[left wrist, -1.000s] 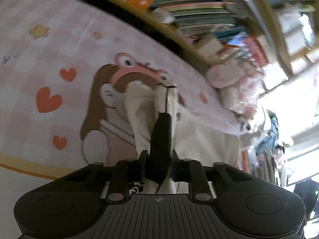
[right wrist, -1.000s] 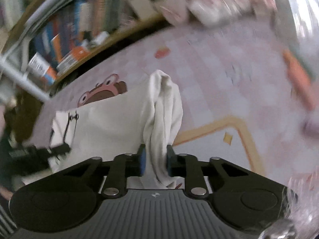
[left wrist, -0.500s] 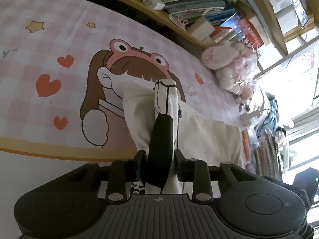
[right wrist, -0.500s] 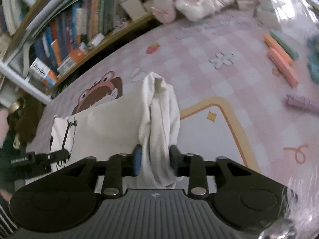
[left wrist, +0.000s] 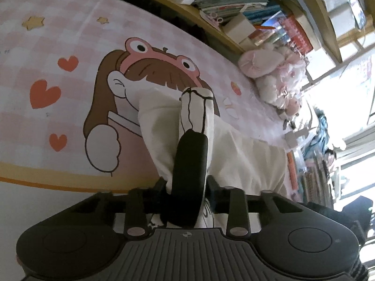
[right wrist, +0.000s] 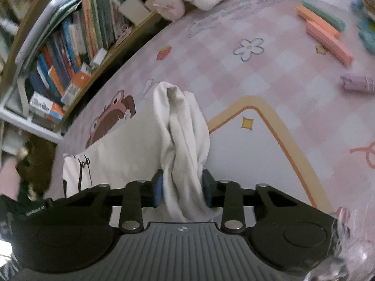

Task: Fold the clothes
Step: 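Carry the shirt bundle with both grippers toward the bookshelf edge of the mat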

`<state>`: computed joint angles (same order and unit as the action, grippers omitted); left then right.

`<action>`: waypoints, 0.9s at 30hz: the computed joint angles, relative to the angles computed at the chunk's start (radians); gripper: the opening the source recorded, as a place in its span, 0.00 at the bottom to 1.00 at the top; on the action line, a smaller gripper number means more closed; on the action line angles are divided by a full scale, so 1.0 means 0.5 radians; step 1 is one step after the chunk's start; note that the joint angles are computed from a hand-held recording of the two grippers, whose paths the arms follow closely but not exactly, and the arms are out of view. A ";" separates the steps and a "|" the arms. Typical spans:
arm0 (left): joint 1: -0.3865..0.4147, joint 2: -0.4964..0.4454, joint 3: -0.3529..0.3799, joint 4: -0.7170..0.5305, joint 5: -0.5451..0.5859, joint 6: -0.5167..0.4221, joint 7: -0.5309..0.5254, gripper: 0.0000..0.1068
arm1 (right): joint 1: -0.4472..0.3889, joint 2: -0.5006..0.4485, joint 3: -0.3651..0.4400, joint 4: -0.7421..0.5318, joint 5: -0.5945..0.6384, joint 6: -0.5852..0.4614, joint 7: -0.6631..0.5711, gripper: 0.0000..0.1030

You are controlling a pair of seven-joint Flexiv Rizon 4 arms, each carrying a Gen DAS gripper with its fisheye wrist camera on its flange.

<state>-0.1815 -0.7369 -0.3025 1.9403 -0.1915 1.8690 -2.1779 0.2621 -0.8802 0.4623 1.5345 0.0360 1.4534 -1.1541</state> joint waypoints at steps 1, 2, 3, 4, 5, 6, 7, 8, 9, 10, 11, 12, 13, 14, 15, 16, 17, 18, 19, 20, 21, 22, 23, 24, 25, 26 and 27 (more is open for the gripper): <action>-0.038 0.014 0.038 -0.002 -0.008 -0.004 0.009 0.22 | 0.040 0.026 -0.052 0.025 -0.022 0.026 0.000 0.22; -0.075 0.031 0.072 -0.006 -0.016 -0.019 0.023 0.22 | 0.096 0.059 -0.124 0.059 -0.048 0.066 0.012 0.20; -0.112 0.047 0.107 -0.009 -0.025 -0.034 0.038 0.21 | 0.146 0.087 -0.190 0.098 -0.076 0.116 0.024 0.19; -0.126 0.055 0.117 -0.007 -0.032 -0.050 0.048 0.21 | 0.188 0.111 -0.246 0.132 -0.105 0.158 0.039 0.19; -0.141 0.064 0.127 -0.004 -0.039 -0.066 0.057 0.22 | 0.179 0.116 -0.238 0.142 -0.122 0.160 0.051 0.19; -0.111 0.059 0.092 0.010 -0.034 -0.045 0.053 0.22 | 0.165 0.120 -0.226 0.150 -0.136 0.158 0.060 0.19; -0.081 0.055 0.056 0.024 -0.025 -0.025 0.046 0.22 | 0.129 0.114 -0.187 0.147 -0.146 0.137 0.059 0.19; -0.034 0.047 0.005 0.041 -0.008 -0.005 0.036 0.23 | 0.088 0.107 -0.144 0.143 -0.151 0.112 0.052 0.19; 0.019 0.038 -0.050 0.055 0.013 0.006 0.023 0.23 | 0.049 0.098 -0.103 0.138 -0.147 0.092 0.046 0.21; 0.063 0.029 -0.097 0.066 0.032 0.018 0.009 0.23 | 0.015 0.089 -0.066 0.132 -0.139 0.070 0.038 0.23; 0.082 0.025 -0.114 0.070 0.044 0.019 -0.001 0.25 | -0.006 0.084 -0.044 0.124 -0.127 0.047 0.039 0.29; 0.100 0.020 -0.131 0.073 0.055 0.020 -0.010 0.26 | -0.025 0.079 -0.025 0.117 -0.114 0.025 0.039 0.35; 0.113 0.014 -0.143 0.069 0.061 0.016 -0.019 0.27 | -0.033 0.077 -0.017 0.115 -0.103 0.005 0.036 0.36; 0.131 0.005 -0.160 0.067 0.070 0.014 -0.029 0.28 | -0.049 0.069 0.001 0.108 -0.090 -0.008 0.024 0.37; 0.148 -0.004 -0.176 0.065 0.078 0.012 -0.038 0.29 | -0.065 0.058 0.021 0.100 -0.071 -0.014 0.012 0.37; 0.164 -0.013 -0.192 0.065 0.088 0.018 -0.047 0.29 | -0.079 0.050 0.041 0.094 -0.054 -0.020 -0.001 0.38; 0.180 -0.023 -0.207 0.065 0.098 0.025 -0.056 0.29 | -0.083 0.045 0.048 0.089 -0.044 -0.019 -0.015 0.38; 0.195 -0.033 -0.222 0.068 0.110 0.039 -0.067 0.29 | -0.087 0.040 0.056 0.083 -0.034 -0.017 -0.030 0.38; 0.210 -0.043 -0.236 0.071 0.124 0.053 -0.078 0.30 | -0.091 0.035 0.063 0.078 -0.025 -0.016 -0.044 0.38; 0.227 -0.054 -0.252 0.074 0.136 0.069 -0.093 0.32 | -0.091 0.034 0.065 0.076 -0.020 -0.017 -0.057 0.38; 0.247 -0.067 -0.272 0.079 0.151 0.094 -0.113 0.32 | -0.092 0.033 0.067 0.073 -0.014 -0.017 -0.070 0.37; 0.267 -0.081 -0.291 0.083 0.167 0.118 -0.136 0.32 | -0.096 0.029 0.073 0.071 -0.006 -0.016 -0.082 0.37; 0.275 -0.090 -0.297 0.085 0.180 0.137 -0.157 0.32 | -0.102 0.025 0.082 0.068 0.002 -0.015 -0.096 0.36; 0.268 -0.090 -0.287 0.083 0.188 0.142 -0.170 0.32 | -0.108 0.021 0.090 0.065 0.009 -0.015 -0.109 0.35; 0.260 -0.090 -0.277 0.081 0.194 0.146 -0.181 0.32 | -0.114 0.018 0.099 0.061 0.016 -0.018 -0.122 0.34; 0.244 -0.086 -0.258 0.074 0.197 0.141 -0.185 0.31 | -0.122 0.013 0.111 0.053 0.024 -0.028 -0.134 0.33; 0.234 -0.086 -0.246 0.069 0.200 0.143 -0.191 0.31 | -0.130 0.008 0.123 0.045 0.031 -0.040 -0.148 0.31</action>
